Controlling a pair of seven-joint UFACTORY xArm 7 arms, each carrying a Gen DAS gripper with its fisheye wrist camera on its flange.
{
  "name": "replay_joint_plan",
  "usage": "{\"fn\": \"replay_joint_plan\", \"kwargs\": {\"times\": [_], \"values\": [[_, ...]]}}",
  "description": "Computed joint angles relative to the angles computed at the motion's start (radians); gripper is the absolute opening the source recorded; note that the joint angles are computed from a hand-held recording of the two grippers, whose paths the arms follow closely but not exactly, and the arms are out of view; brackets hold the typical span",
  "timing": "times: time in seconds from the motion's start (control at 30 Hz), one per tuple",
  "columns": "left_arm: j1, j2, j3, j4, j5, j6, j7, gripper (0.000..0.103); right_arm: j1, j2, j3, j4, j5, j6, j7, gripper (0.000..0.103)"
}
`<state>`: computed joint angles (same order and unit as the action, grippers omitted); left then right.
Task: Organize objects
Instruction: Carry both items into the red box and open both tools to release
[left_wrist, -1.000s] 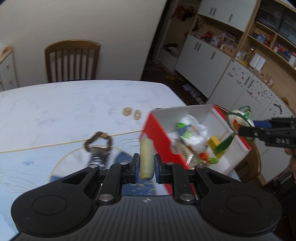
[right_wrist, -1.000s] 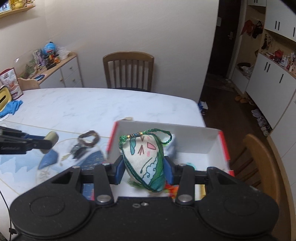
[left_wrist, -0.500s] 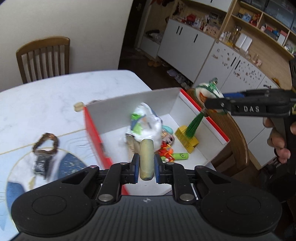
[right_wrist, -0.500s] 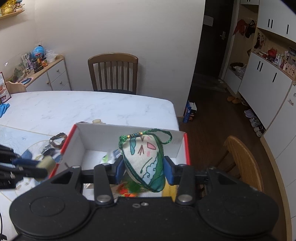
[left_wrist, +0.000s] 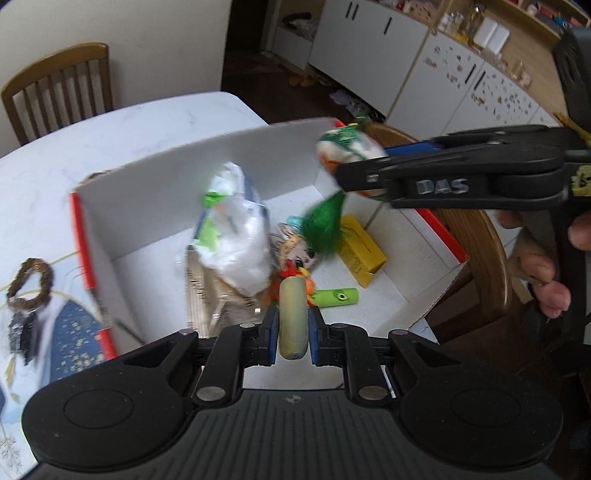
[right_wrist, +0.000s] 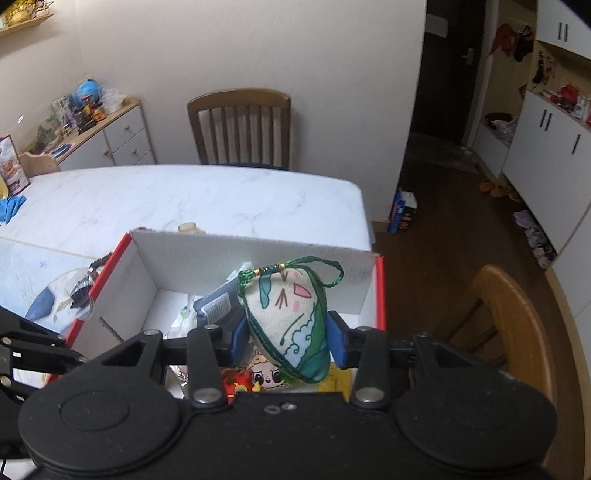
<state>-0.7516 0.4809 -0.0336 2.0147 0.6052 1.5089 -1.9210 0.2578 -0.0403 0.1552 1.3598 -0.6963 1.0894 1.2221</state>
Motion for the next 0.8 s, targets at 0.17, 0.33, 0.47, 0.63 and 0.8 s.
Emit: {"fn": "replay_joint_plan", "kwargs": {"times": [0.17,0.33,0.47,0.63,0.8], "values": [[0.043,0.039,0.002,0.03,-0.053,-0.034,0.076,0.016,-0.017,-0.004,-0.019,-0.055,0.064,-0.066,-0.036,0.042],[0.075,0.056,0.009,0.027,-0.109,-0.047,0.13,0.016,-0.026,-0.002,-0.021,-0.09,0.108,-0.103,-0.069,0.042],[0.1,0.047,0.008,-0.016,-0.147,-0.085,0.135,0.016,-0.03,0.002,-0.023,-0.105,0.132,-0.12,-0.077,0.043],[0.112,0.033,0.005,-0.054,-0.17,-0.109,0.114,0.016,-0.037,-0.004,-0.026,-0.124,0.162,-0.149,-0.098,0.044],[0.11,0.029,0.003,-0.068,-0.166,-0.111,0.096,0.016,-0.042,-0.016,-0.025,-0.139,0.18,-0.17,-0.111,0.047]]}}
